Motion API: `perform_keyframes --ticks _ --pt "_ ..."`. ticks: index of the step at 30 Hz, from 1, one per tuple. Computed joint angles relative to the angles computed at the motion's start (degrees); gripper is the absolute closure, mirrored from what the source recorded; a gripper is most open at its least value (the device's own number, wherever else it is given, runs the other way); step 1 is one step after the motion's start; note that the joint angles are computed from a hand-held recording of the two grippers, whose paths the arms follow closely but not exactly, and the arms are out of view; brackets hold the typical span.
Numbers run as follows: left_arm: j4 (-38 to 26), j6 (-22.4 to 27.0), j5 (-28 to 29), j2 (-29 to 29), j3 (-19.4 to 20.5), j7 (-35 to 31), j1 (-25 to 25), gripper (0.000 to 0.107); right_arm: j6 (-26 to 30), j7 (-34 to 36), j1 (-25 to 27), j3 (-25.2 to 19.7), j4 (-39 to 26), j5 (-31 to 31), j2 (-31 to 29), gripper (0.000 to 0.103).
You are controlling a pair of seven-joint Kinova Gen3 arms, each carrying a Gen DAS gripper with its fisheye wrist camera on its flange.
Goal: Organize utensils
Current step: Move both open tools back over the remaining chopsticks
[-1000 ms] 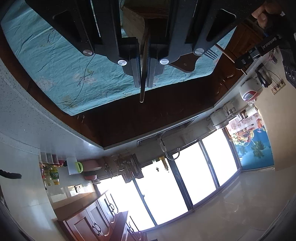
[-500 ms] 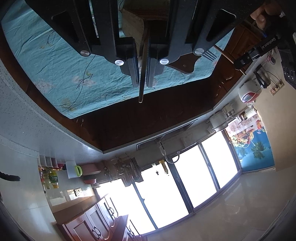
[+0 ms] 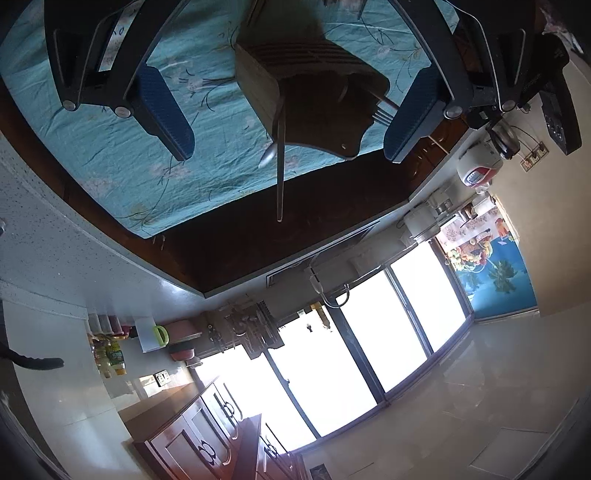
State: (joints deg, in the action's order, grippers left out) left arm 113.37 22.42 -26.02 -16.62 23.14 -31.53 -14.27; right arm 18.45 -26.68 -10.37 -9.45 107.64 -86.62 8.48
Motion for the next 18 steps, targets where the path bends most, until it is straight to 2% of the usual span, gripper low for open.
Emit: perform_keyframes --ticks 6,10,12,18 --pt "5.2 2.5 4.6 -3.9 -2.4 -1.1 3.0 0.020 1.2 -3.0 0.3 1.3 5.6 2.6 -3.6 0.000" --pt "8.7 4.2 8.3 -6.5 -3.0 -1.5 4.0 0.020 2.9 -9.0 0.0 2.2 8.4 8.7 -4.9 0.000" --pt "10.4 5.1 10.3 -7.5 -3.6 -1.9 4.7 0.020 3.6 -9.2 0.1 2.4 10.2 9.4 -5.5 0.000" --pt "14.1 7.9 12.8 -10.1 -1.5 -1.5 4.3 0.020 4.6 -11.2 -0.7 2.8 14.3 11.8 -6.4 0.000"
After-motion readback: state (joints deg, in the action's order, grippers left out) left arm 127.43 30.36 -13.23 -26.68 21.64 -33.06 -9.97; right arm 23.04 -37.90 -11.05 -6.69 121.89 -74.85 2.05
